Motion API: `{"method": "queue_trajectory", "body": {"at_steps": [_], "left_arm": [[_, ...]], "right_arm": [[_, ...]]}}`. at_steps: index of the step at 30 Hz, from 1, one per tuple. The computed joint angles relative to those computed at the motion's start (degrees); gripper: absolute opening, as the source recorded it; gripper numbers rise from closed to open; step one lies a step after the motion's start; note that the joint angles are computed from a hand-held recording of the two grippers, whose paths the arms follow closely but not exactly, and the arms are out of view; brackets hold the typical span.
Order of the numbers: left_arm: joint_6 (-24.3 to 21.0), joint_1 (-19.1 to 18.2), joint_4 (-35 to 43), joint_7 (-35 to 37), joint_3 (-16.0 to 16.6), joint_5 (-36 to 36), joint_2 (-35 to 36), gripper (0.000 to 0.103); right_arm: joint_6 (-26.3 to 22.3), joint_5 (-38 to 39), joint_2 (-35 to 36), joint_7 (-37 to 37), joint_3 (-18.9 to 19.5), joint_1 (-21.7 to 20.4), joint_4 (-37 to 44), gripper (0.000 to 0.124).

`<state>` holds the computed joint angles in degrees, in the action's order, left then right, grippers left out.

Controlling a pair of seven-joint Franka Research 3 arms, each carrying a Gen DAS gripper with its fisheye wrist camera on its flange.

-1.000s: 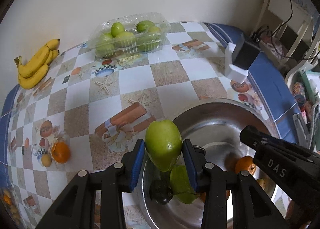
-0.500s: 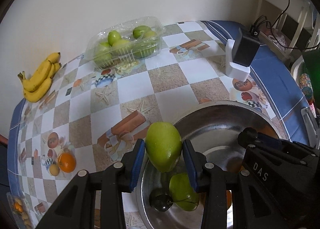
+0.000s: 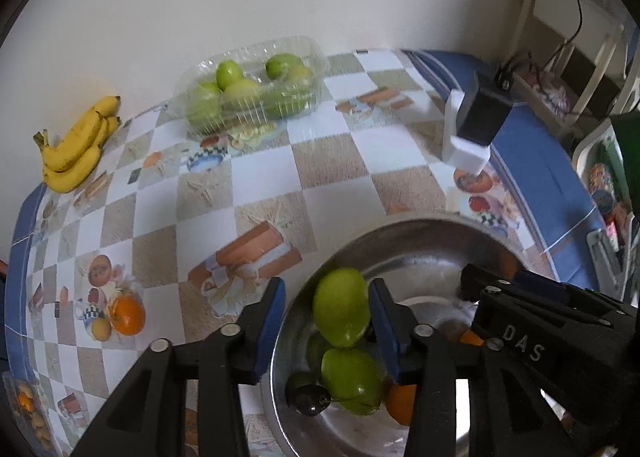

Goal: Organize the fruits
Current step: 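Open both grippers to drop the plum and mango into the bowl, then move both open grippers from the bowl toward the orange and yellow fruit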

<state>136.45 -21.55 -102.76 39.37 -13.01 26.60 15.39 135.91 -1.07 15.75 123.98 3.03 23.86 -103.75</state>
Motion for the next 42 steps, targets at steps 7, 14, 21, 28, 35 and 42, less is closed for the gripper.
{"method": "queue_trajectory", "body": {"at_steps": [7, 14, 21, 28, 35, 42], "left_arm": [[-0.84, 0.61, -1.19, -3.82, 0.37, -0.4, -2.62, 0.06], [-2.63, 2.32, -4.03, -10.14, 0.72, -1.51, -5.28, 0.073], [-4.51, 4.16, -7.53, -17.88, 1.06, -1.81, -7.65, 0.099], [-4.83, 6.11, -11.38, -24.49, 1.22, -2.84, -9.91, 0.103], [-4.68, 7.66, -14.92, -29.76, 1.29, -3.32, -12.01, 0.103], [-4.85, 8.72, -17.25, -32.9, 1.23, -2.49, -14.29, 0.103]], "right_arm": [[1.63, -1.81, -2.71, -0.01, -0.05, -0.06, -0.8, 0.067], [1.73, -2.11, -3.15, -0.66, 0.48, -0.01, -0.3, 0.067], [0.2, -3.13, -1.79, -1.08, 0.83, 1.0, 1.52, 0.068], [-2.67, -2.09, 1.54, -3.08, 0.95, 2.1, 4.35, 0.069], [-2.16, -4.4, 2.4, -2.25, 0.16, 3.27, 4.62, 0.091], [0.59, -4.98, 1.82, -1.34, 0.06, 3.75, 3.72, 0.096]]}}
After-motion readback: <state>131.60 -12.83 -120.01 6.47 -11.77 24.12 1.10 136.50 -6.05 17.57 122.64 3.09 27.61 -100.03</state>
